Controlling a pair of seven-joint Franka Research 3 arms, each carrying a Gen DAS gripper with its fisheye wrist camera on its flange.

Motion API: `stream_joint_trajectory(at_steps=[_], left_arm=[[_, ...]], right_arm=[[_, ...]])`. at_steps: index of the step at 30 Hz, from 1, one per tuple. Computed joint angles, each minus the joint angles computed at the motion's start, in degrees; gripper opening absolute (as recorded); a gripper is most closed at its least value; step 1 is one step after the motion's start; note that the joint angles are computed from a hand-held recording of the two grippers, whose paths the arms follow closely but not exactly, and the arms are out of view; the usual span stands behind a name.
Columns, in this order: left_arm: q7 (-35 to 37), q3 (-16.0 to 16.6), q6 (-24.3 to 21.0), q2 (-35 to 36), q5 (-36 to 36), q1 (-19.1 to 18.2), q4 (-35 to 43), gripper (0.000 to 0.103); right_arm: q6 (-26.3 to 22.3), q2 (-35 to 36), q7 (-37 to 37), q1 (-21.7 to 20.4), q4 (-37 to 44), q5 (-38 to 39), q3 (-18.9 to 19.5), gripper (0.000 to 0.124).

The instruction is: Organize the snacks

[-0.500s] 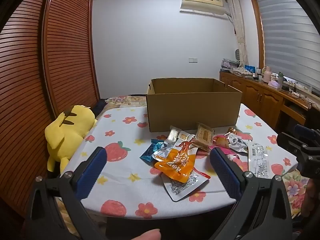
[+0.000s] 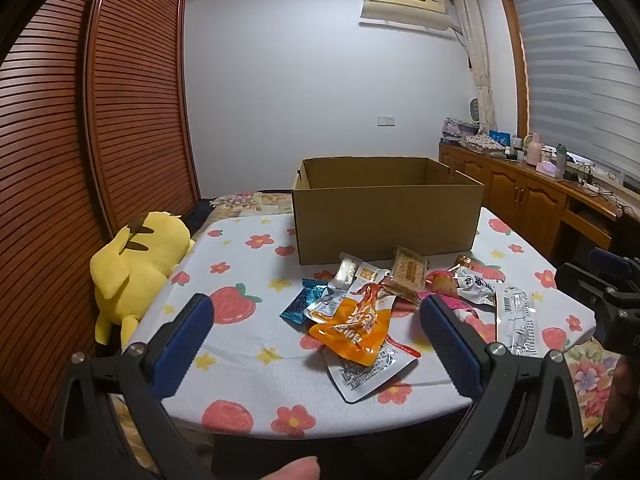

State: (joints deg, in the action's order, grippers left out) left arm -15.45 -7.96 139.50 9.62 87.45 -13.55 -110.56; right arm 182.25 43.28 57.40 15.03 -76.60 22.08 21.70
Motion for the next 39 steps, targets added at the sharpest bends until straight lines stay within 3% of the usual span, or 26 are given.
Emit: stream_joint_trajectory(at_steps=[39], left_arm=[[-0.24,-0.18,-0.31,-0.34,0.39,-0.04,-0.38,0.103]], right_arm=[[0.33,0.00,0.16,-0.55,-0.25,-0.42,0.64,0.103]])
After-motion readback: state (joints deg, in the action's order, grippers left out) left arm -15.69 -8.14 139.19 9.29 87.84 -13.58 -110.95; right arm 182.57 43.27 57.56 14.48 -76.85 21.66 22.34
